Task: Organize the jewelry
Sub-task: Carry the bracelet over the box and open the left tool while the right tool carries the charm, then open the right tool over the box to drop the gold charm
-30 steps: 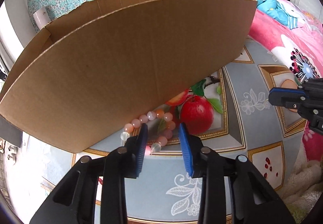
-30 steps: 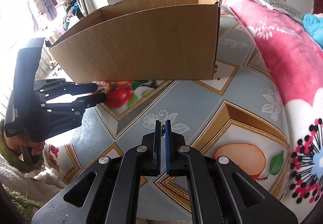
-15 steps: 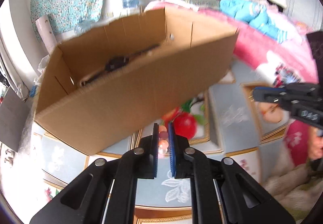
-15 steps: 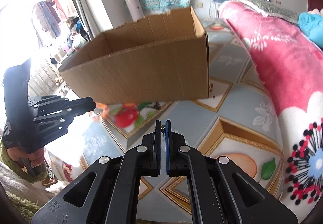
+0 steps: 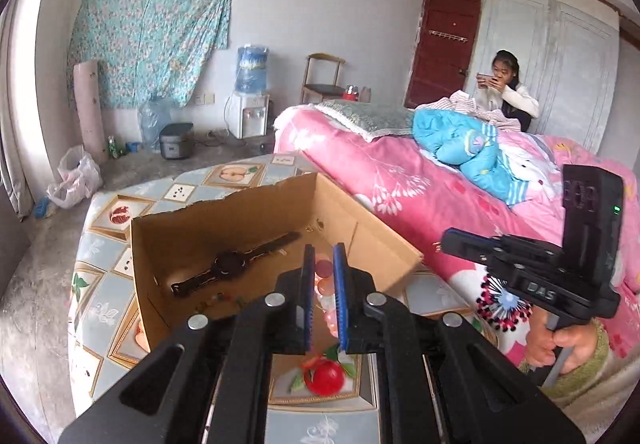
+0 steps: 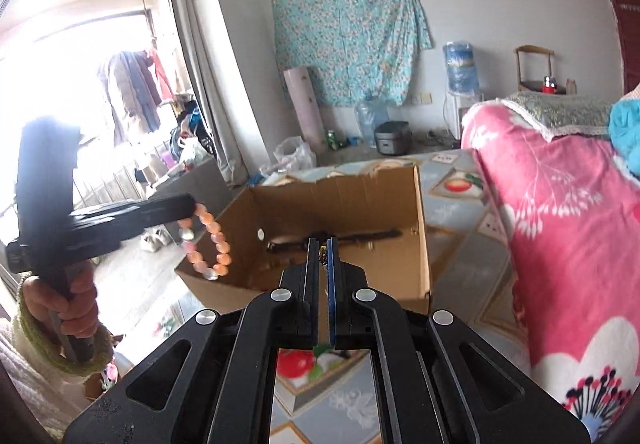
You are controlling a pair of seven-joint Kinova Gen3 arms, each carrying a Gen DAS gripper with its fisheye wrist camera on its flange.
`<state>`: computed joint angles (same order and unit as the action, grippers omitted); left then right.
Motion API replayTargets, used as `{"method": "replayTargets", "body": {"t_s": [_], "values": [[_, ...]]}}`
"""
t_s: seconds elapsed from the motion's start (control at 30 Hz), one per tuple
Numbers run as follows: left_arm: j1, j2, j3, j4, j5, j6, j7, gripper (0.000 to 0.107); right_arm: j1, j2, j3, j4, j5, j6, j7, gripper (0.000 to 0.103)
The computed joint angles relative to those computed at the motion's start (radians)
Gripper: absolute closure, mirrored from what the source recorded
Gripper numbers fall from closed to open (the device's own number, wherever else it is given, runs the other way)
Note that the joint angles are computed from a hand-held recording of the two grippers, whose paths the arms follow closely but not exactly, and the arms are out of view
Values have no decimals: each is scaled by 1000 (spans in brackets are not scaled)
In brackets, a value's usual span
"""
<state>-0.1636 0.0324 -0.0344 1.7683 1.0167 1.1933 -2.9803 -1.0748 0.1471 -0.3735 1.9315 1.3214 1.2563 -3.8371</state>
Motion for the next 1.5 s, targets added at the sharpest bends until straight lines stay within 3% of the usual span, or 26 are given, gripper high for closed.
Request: {"method": "replayTargets", "body": {"t_s": [0.07,0.13,0.2,0.3,0.37,0.5,0.63,0.77,0.83,0.9,1.0,1.1,1.23,1.4,1.5], "values": [[75,50,-29,-57,-55,-31,81,99,62,11,-43,-3,15,-1,-15,101],[167,116,-89,-117,-104,-29,163,99,155,19,-131,12,44,0,-38,101],[221,170,-97,-176,-171,-51,244,99,247,19,-214,33,64,-19,-54,101],[183,222,12,-218,-269,-85,357,99,379,24,-329,57,81,-37,-77,101],[130,269,104,-267,-316,-69,427,99,423,20,-366,75,84,-49,-100,101],[142,342,172,-360,-387,-41,528,99,453,10,-374,112,96,-74,-158,101],[233,461,186,-545,-492,53,691,99,480,-8,-382,151,112,-101,-210,101],[276,571,224,-702,-541,177,829,98,465,-6,-392,143,77,-59,-214,101],[271,600,244,-739,-532,232,848,80,450,-6,-395,134,53,-29,-211,101],[250,593,257,-719,-502,237,850,65,386,-20,-337,128,23,-22,-197,101],[207,555,265,-665,-453,219,819,62,270,-55,-198,139,12,-67,-171,101],[148,499,261,-606,-392,188,784,61,227,-109,-86,123,-17,-184,-72,101],[69,386,206,-484,-284,116,667,50,375,-127,-121,74,-54,-347,68,101],[-81,218,186,-291,-170,-24,464,37,607,-52,-195,-44,-204,-550,271,101],[-106,157,107,-213,-103,-67,361,30,746,11,-255,-100,-279,-672,393,101]]}}
